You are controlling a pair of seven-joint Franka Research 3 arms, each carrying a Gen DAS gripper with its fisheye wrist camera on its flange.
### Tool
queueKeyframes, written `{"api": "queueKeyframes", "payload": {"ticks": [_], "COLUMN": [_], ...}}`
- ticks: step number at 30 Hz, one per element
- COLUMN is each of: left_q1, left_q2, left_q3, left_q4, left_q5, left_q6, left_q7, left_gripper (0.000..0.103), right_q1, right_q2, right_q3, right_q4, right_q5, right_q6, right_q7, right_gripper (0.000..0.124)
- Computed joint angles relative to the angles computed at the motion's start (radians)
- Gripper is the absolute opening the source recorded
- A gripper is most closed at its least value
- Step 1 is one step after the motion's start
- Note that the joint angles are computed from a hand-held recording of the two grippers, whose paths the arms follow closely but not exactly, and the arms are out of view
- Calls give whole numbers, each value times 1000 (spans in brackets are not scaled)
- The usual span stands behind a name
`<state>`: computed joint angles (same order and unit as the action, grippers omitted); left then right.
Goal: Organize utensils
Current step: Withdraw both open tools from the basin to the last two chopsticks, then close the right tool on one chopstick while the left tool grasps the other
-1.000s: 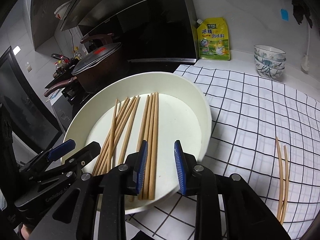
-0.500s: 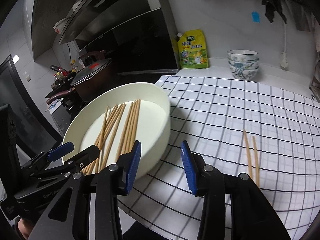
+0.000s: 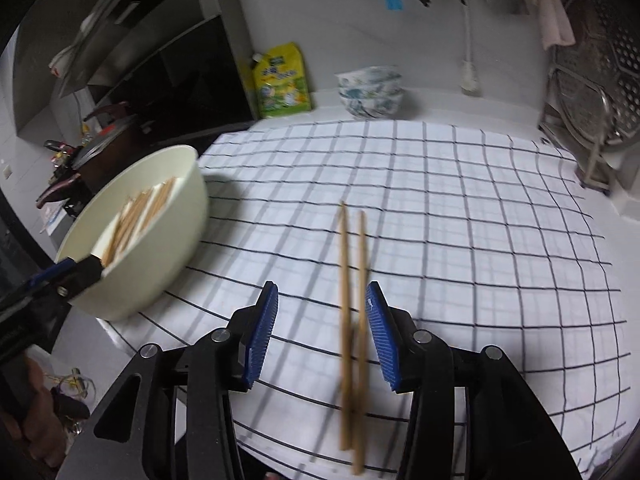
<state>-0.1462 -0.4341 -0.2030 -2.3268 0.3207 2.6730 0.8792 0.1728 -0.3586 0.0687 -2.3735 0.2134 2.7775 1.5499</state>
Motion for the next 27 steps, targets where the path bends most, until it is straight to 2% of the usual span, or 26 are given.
{"api": "queueKeyframes", "payload": {"ticks": [8,22,23,25,27], "left_q1": [-21,-57,-59,-61,-63], "left_q2": [30,88,90,96,104], "left_q3": [-22,-35,-36,-40,-42], "left_q4": [17,41,43,46,52], "left_q5": [3,5,6,9,11], "left_q6": [5,-23,-26,-30,-32], "left_q7": [-16,-27,-28,-34,-37], "left_gripper": [88,89,89,89,90], "right_q1": [-78,-94,-94,-86,-76], "right_q2": [13,52,52,54,55], "right_q3": [43,49,50,44,35], "right_q4": [-30,-35,-35,-36,-36], "right_q5": [-146,-272,-280,-282,-271], "right_q6": [-12,-20,-21,-23,-24], "right_q7": [66,120,124,117,102], "right_gripper": [44,44,43,32,18]}}
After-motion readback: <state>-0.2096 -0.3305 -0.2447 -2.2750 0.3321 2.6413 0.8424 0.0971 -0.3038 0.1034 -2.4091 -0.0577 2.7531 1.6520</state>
